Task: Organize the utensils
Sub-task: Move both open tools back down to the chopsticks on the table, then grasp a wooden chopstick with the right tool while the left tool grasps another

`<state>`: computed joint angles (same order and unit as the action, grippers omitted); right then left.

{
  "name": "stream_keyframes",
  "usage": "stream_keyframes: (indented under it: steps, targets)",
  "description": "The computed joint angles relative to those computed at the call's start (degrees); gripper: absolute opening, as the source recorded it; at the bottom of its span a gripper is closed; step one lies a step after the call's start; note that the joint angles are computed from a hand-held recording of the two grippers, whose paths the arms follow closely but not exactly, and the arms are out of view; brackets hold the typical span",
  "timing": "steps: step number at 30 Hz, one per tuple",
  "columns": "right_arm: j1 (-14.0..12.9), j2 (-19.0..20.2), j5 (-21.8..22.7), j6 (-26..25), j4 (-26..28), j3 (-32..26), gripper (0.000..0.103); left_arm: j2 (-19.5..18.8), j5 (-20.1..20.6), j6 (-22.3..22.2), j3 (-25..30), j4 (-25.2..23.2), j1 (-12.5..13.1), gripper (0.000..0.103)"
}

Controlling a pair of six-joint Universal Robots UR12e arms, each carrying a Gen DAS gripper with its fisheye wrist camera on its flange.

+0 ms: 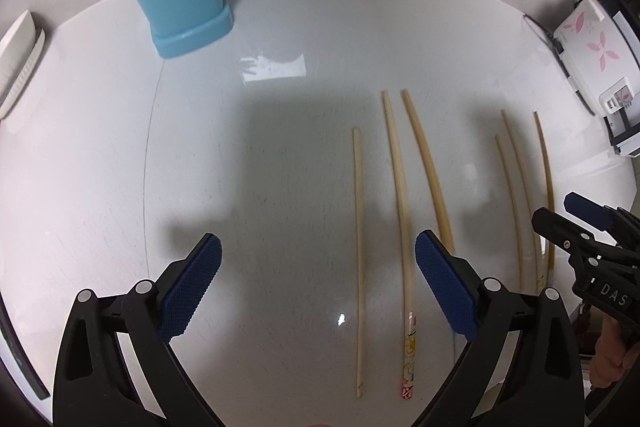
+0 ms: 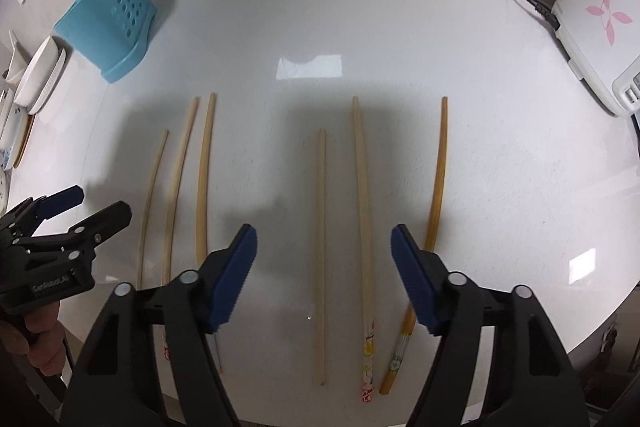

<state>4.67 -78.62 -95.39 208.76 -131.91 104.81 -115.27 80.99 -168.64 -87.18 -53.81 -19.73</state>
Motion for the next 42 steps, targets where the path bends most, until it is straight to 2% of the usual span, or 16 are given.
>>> stream_keyframes:
  steps: [8,11,19,22,24,25,26,27,28,31,32,42]
  targets:
    - [0.3,1.6,2.1,-2.5,6.7,-2.1,0.04,-0.8,1.4,-0.2,0.6,-3.0,-0.2,0.088]
    - [0.4,2.2,2.5,-2.3,9.3,-3.1,0.036,-1.2,2.3,-0.5,1.1,-4.3,-0.3,0.084]
    - [0.4,2.8,3.0,-2.0,12.3,-4.2,0.029,-1.6,4.2,0.7,2.2,-5.7,-0.8,0.064]
    - [0.3,3.0,2.9,-1.6,13.2,-4.4,0.025,-1.7,5.3,1.2,2.6,-6.7,-1.1,0.051]
    - [0.1,3.5,3.1,-1.5,13.4,-4.8,0.022,-1.7,5.0,1.3,3.0,-8.0,-1.2,0.035]
    - [0.1,3.5,3.2,-1.3,13.2,-4.8,0.021,-1.7,4.8,0.8,3.4,-9.0,-1.2,0.032]
    - [0.2,3.6,3.1,-1.2,13.1,-4.9,0.02,-1.8,4.4,0.5,3.7,-9.9,-1.1,0.022]
    - [0.1,3.9,2.9,-1.2,13.2,-5.1,0.018,-1.8,4.0,0.4,3.8,-10.7,-1.1,0.017]
    - [0.1,4.1,2.9,-1.2,13.4,-5.2,0.017,-1.9,3.7,0.3,4.2,-11.9,-1.1,0.004]
    - [0.0,4.6,2.7,-0.7,13.7,-5.6,0.013,-1.8,4.2,0.1,4.0,-11.7,-1.4,0.004]
    - [0.0,4.7,2.6,-0.8,13.8,-5.7,0.004,-1.7,4.0,0.0,4.0,-11.8,-1.3,0.003]
    - [-0.1,4.7,2.8,-0.1,12.8,-5.3,0.003,-0.4,2.7,-0.4,2.5,-10.3,-0.7,0.003]
